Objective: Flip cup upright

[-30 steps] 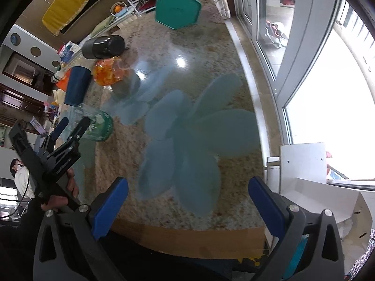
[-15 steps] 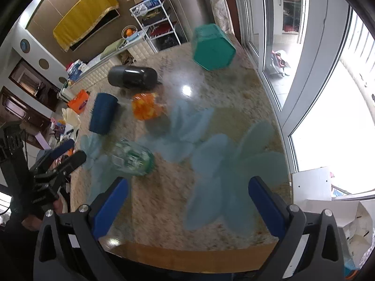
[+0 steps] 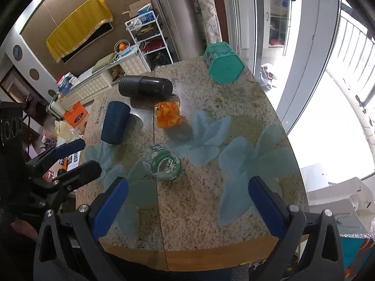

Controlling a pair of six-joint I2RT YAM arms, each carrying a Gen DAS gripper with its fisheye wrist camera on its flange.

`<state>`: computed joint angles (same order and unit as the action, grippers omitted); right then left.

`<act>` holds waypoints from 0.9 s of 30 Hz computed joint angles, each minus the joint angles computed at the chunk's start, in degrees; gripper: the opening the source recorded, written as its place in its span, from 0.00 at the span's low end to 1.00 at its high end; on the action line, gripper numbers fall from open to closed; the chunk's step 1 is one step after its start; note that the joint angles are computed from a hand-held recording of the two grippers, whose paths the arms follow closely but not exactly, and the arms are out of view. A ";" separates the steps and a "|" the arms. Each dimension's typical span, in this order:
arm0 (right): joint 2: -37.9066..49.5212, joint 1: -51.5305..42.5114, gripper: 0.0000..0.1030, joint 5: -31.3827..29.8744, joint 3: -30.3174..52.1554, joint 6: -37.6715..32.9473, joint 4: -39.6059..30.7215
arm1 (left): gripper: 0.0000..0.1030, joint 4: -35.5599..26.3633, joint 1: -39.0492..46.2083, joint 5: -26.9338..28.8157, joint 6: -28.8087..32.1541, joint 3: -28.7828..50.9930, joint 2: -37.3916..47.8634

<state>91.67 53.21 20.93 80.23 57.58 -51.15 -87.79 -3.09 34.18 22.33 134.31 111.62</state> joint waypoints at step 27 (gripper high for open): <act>1.69 3.12 1.00 3.24 -0.07 5.04 0.43 | 1.00 -0.88 0.11 0.23 1.93 1.48 1.29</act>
<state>93.36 56.33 24.18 80.17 62.61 -50.72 -88.67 -2.97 34.41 24.26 135.79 112.91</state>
